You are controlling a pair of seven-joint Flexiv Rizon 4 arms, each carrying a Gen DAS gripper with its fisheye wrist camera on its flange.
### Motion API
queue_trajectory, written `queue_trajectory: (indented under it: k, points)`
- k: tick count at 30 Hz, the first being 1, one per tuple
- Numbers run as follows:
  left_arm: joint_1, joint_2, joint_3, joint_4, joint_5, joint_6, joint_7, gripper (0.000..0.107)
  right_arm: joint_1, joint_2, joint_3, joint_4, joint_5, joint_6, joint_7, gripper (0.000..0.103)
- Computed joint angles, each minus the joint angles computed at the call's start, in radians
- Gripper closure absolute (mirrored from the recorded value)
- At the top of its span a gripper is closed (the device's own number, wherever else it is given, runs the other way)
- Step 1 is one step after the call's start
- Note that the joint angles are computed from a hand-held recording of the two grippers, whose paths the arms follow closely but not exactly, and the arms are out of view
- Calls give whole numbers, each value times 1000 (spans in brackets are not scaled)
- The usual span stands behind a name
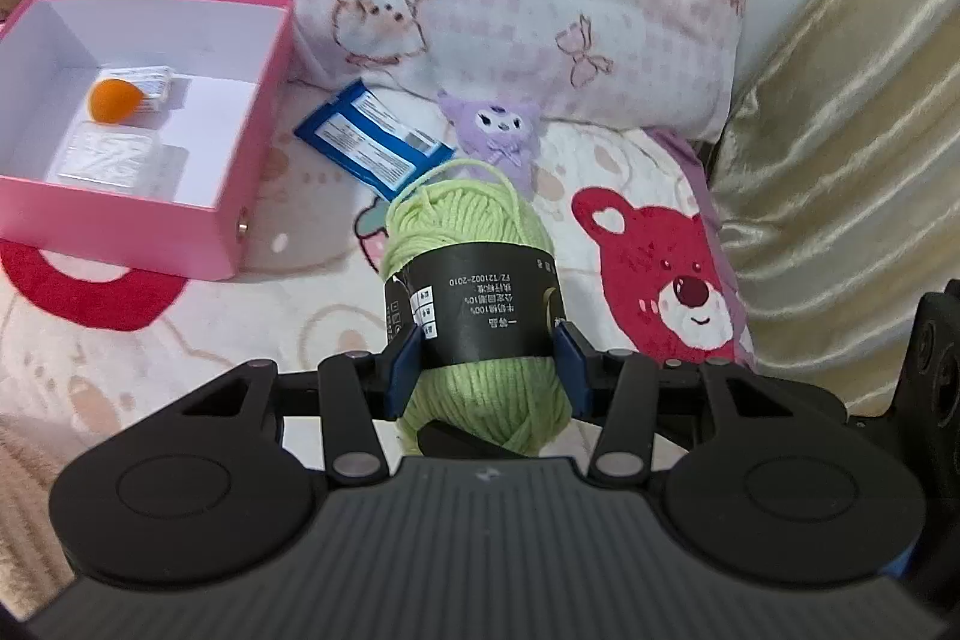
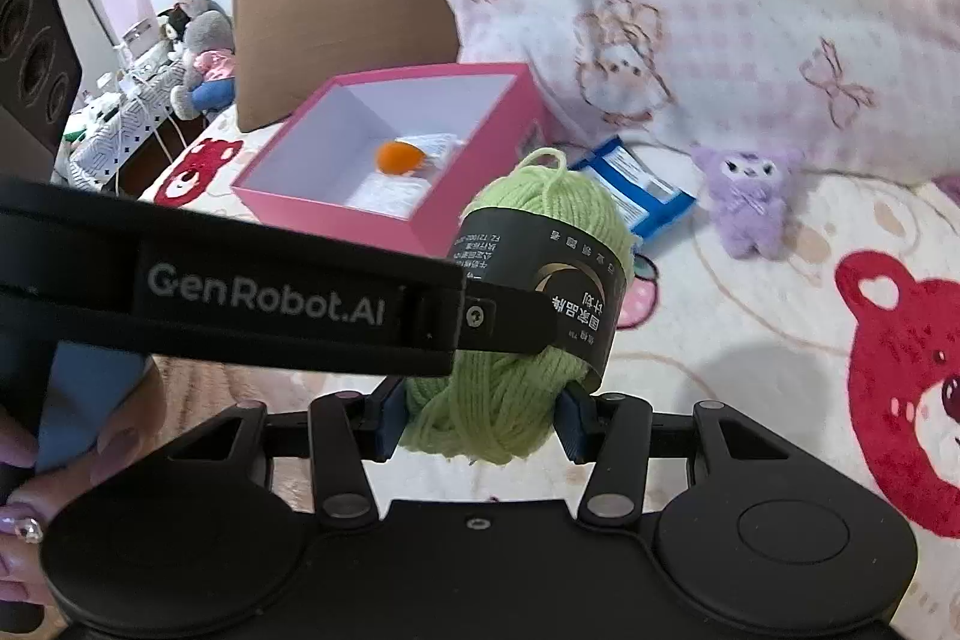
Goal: Organize objects
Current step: 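Lift the yarn ball with the left gripper and carry it over the pink box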
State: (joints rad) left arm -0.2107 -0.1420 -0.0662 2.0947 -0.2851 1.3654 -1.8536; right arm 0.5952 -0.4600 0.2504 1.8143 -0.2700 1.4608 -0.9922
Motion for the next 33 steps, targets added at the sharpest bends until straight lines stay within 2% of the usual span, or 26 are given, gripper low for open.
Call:
queue_trajectory:
  k: [2, 6, 14, 23, 29, 33]
  points:
    - [1, 26, 10, 18, 8, 3, -5, 61, 21, 5, -17, -3, -12, 6, 15, 49]
    - [7, 56, 23, 30, 34, 17, -21, 60, 115, 18, -128, -2, -94, 27, 105, 49]
    - [28, 143, 34, 88, -48, 31, 86, 60, 134, 11, -123, -73, -171, -13, 152, 49]
    - [56, 230, 77, 118, -80, 24, 137, 60, 150, -38, -107, -199, -207, -33, 129, 49]
    - [78, 245, 100, 106, -116, 15, 197, 60, 155, -99, -92, -317, -194, -65, 85, 49]
    - [80, 222, 114, 91, -198, 30, 299, 60, 145, -158, -63, -422, -144, -100, 59, 49]
